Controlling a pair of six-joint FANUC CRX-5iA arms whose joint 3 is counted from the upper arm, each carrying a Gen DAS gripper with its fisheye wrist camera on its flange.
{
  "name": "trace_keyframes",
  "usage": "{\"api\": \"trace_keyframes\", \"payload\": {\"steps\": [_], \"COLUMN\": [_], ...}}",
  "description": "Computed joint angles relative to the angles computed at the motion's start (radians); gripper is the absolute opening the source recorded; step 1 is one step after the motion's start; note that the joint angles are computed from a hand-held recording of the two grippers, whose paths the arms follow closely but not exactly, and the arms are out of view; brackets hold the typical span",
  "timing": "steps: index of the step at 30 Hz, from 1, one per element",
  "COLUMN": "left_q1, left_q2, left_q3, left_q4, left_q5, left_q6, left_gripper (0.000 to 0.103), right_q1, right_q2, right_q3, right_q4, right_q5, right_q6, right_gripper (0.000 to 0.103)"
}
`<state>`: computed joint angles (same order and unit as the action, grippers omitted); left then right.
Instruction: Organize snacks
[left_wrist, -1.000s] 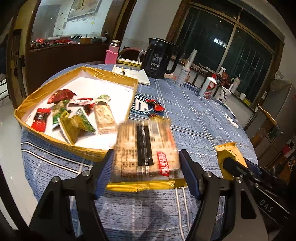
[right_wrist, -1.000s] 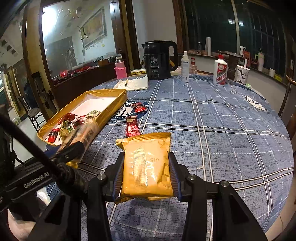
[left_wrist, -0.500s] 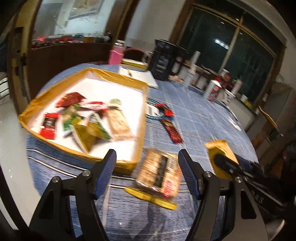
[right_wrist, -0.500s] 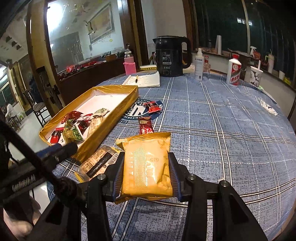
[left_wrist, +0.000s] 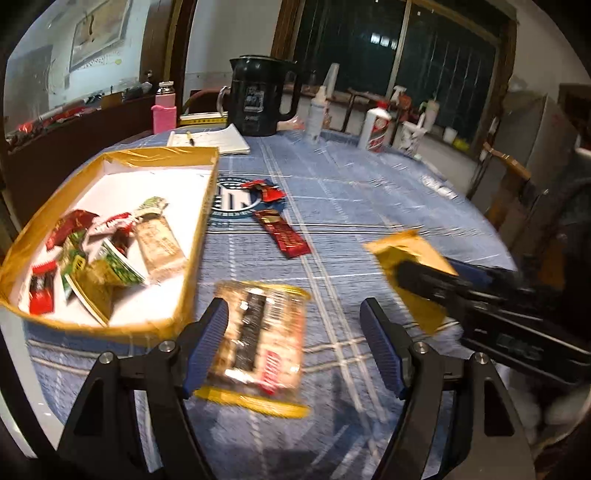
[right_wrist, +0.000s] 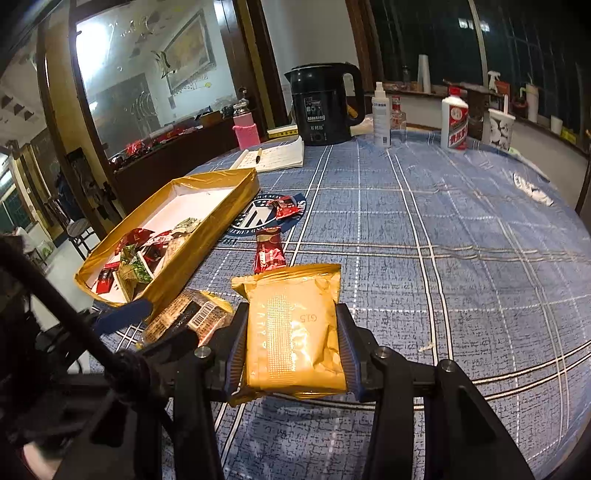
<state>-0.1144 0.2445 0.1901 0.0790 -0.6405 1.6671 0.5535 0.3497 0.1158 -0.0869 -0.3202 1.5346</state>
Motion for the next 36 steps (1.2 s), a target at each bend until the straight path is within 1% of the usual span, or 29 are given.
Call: {"api": "trace_keyframes", "payload": {"steps": [1, 2, 4, 5, 7, 10, 11, 12, 15, 20, 23, 25, 27, 28, 30, 31, 32, 34, 35, 36], "left_q1": [0.0, 0.005, 0.008, -0.001, -0.005, -0.005, -0.014, -0.016, -0.015, 0.01, 0.041, 0.063, 0.093, 0.11, 0.143, 0.159, 0.166, 0.177, 0.189, 0.197], "left_q2": [0.03, 0.057, 0.086, 0.098, 0.131, 0.153, 0.149, 0.147, 0.131, 0.062, -0.014, -0.054, -0.082, -0.089, -0.089, -0.075, -0.063, -0.014, 0.022, 0.04], "left_q3": [0.05, 0.086, 0.12, 0.146, 0.196, 0.219, 0.219, 0.219, 0.192, 0.064, -0.028, -0.052, -0.036, -0.017, 0.045, 0.1, 0.137, 0.257, 0.323, 0.352], "left_q4": [-0.04, -0.041, -0.04, -0.081, -0.086, -0.064, -0.085, -0.088, -0.061, 0.075, 0.184, 0.207, 0.189, 0.169, 0.112, 0.072, 0.036, -0.06, -0.085, -0.089], "left_q5": [-0.05, -0.093, -0.134, -0.152, -0.217, -0.273, -0.274, -0.276, -0.254, -0.128, -0.034, -0.005, -0.01, -0.022, -0.066, -0.104, -0.129, -0.213, -0.256, -0.278], "left_q6": [0.014, 0.0, -0.016, 0.004, 0.002, -0.018, -0.009, -0.005, 0.004, -0.027, -0.084, -0.09, -0.073, -0.055, -0.007, 0.014, 0.035, 0.083, 0.093, 0.096], "left_gripper": [0.075, 0.075, 0.075, 0.076, 0.077, 0.076, 0.072, 0.071, 0.07, 0.07, 0.07, 0.07, 0.07, 0.07, 0.07, 0.07, 0.07, 0.07, 0.07, 0.07], "right_q1": [-0.004, -0.007, -0.015, -0.019, -0.025, -0.032, -0.033, -0.034, -0.038, -0.039, -0.043, -0.046, -0.059, -0.069, -0.085, -0.087, -0.083, -0.067, -0.048, -0.035], "right_q2": [0.0, -0.002, -0.004, -0.005, -0.006, -0.007, -0.007, -0.007, -0.008, -0.022, -0.037, -0.048, -0.05, -0.044, -0.021, -0.002, 0.017, 0.073, 0.12, 0.151], "right_q3": [0.004, 0.005, 0.009, 0.012, 0.016, 0.022, 0.024, 0.024, 0.025, 0.015, 0.037, 0.066, 0.129, 0.175, 0.27, 0.327, 0.373, 0.485, 0.565, 0.616], "right_q4": [-0.02, -0.029, -0.055, -0.065, -0.079, -0.106, -0.115, -0.12, -0.134, -0.141, -0.2, -0.259, -0.36, -0.421, -0.506, -0.53, -0.536, -0.518, -0.48, -0.45], "right_q5": [-0.004, -0.005, -0.009, -0.011, -0.013, -0.018, -0.02, -0.021, -0.024, -0.017, -0.042, -0.064, -0.118, -0.161, -0.249, -0.296, -0.33, -0.409, -0.453, -0.478], "right_q6": [0.016, 0.024, 0.045, 0.053, 0.063, 0.085, 0.093, 0.098, 0.111, 0.138, 0.229, 0.306, 0.407, 0.456, 0.516, 0.528, 0.525, 0.49, 0.448, 0.418], "right_gripper": [0.044, 0.044, 0.044, 0.044, 0.044, 0.044, 0.044, 0.044, 0.044, 0.044, 0.044, 0.044, 0.044, 0.044, 0.044, 0.044, 0.044, 0.044, 0.044, 0.044]}}
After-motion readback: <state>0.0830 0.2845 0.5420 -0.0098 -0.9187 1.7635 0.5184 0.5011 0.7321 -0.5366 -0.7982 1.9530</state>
